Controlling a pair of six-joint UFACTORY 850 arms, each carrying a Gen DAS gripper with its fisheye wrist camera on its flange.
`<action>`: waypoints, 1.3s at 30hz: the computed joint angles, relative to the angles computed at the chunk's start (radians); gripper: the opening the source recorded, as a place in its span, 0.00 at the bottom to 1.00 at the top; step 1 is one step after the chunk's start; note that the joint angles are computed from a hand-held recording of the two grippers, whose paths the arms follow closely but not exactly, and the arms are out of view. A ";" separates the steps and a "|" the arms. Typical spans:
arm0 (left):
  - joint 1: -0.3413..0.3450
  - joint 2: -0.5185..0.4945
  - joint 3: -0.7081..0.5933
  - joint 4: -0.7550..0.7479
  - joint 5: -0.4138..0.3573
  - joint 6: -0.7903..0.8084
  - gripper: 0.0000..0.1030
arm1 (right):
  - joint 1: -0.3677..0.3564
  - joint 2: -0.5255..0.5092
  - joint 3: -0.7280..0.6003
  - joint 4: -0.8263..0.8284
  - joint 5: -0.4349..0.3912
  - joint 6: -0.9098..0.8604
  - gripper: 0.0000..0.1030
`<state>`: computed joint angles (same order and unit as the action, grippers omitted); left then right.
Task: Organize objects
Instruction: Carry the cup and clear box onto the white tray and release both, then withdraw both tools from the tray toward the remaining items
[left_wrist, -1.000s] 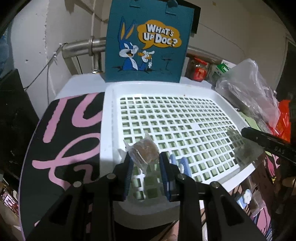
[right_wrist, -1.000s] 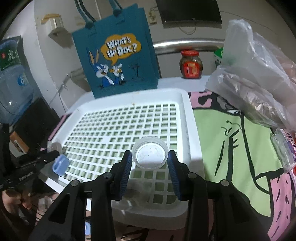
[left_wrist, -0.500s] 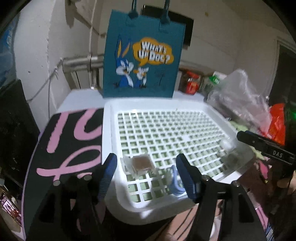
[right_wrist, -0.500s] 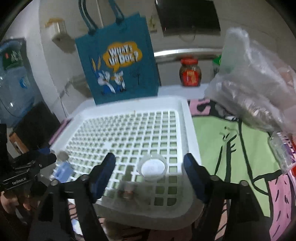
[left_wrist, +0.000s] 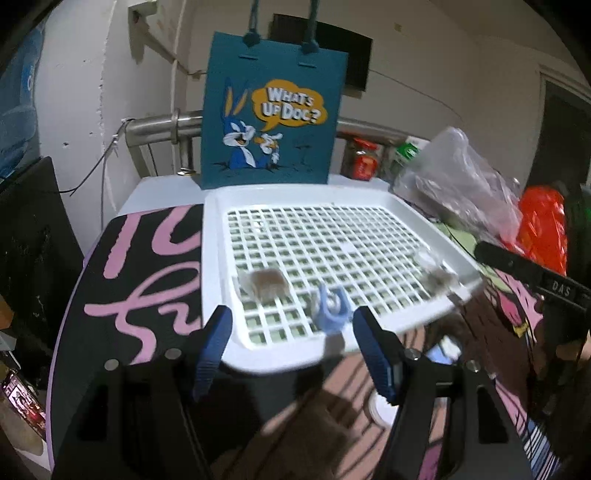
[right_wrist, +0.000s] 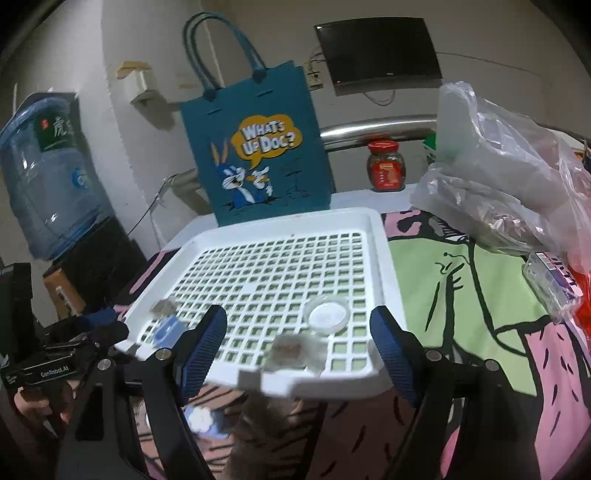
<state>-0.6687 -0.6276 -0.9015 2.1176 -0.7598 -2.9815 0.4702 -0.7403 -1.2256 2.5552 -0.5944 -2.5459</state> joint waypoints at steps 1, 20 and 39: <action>-0.008 -0.001 0.002 -0.008 -0.005 0.006 0.66 | 0.003 0.005 0.010 0.007 -0.005 -0.014 0.78; -0.062 0.010 0.033 0.030 0.048 -0.029 0.66 | 0.004 0.065 0.136 -0.062 -0.053 -0.014 0.78; -0.050 0.006 0.031 0.033 0.152 -0.055 0.66 | 0.018 0.085 0.175 -0.165 0.049 0.049 0.78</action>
<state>-0.7191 -0.6217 -0.8706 2.1504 -0.6077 -3.0366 0.4878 -0.6556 -1.0502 2.3905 -0.5450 -2.4973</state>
